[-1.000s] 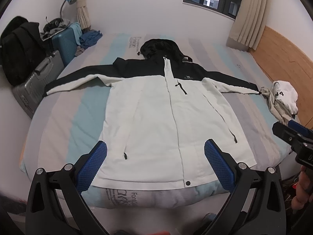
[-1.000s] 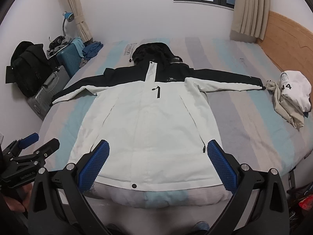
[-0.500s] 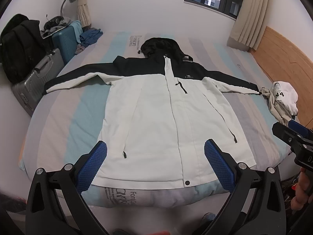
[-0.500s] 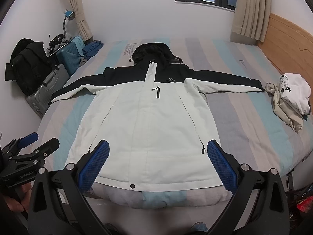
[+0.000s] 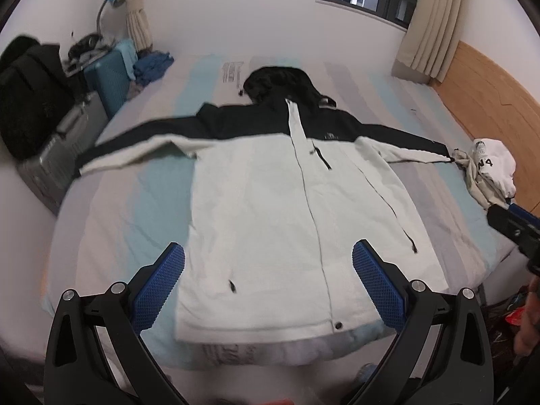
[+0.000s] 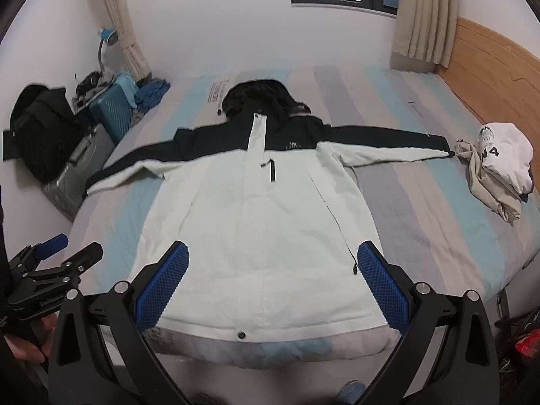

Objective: Fold large clothes
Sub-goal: 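Reach the right tool to the black sleeve cuff and close on it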

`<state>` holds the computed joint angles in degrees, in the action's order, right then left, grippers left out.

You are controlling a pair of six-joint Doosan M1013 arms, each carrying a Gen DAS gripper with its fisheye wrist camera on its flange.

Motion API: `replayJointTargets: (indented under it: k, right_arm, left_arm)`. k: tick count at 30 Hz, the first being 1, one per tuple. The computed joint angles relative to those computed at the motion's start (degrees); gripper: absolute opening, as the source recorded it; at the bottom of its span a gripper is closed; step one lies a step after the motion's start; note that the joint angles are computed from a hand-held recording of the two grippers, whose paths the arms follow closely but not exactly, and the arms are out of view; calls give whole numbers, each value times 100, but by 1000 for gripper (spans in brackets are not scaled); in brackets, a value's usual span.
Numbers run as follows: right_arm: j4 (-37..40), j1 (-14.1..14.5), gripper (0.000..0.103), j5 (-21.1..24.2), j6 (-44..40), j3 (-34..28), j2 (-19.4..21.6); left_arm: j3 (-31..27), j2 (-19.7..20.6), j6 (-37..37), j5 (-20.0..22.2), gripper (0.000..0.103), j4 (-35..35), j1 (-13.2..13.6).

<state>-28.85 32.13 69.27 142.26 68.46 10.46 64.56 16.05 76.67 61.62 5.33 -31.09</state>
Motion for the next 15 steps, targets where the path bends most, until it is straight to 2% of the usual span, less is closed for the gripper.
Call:
replayJointTargets:
  k: [6, 11, 15]
  right_arm:
    - [12, -209, 96, 315, -311, -546, 261]
    - [494, -738, 96, 95, -1015, -731, 505]
    - [1007, -1276, 96, -142, -1708, -941, 801]
  left_arm:
    - [-784, 460, 496, 281, 97, -314, 112]
    - [-1691, 1126, 350, 647, 97, -248, 141]
    - [-2747, 1856, 58, 946, 97, -136, 134]
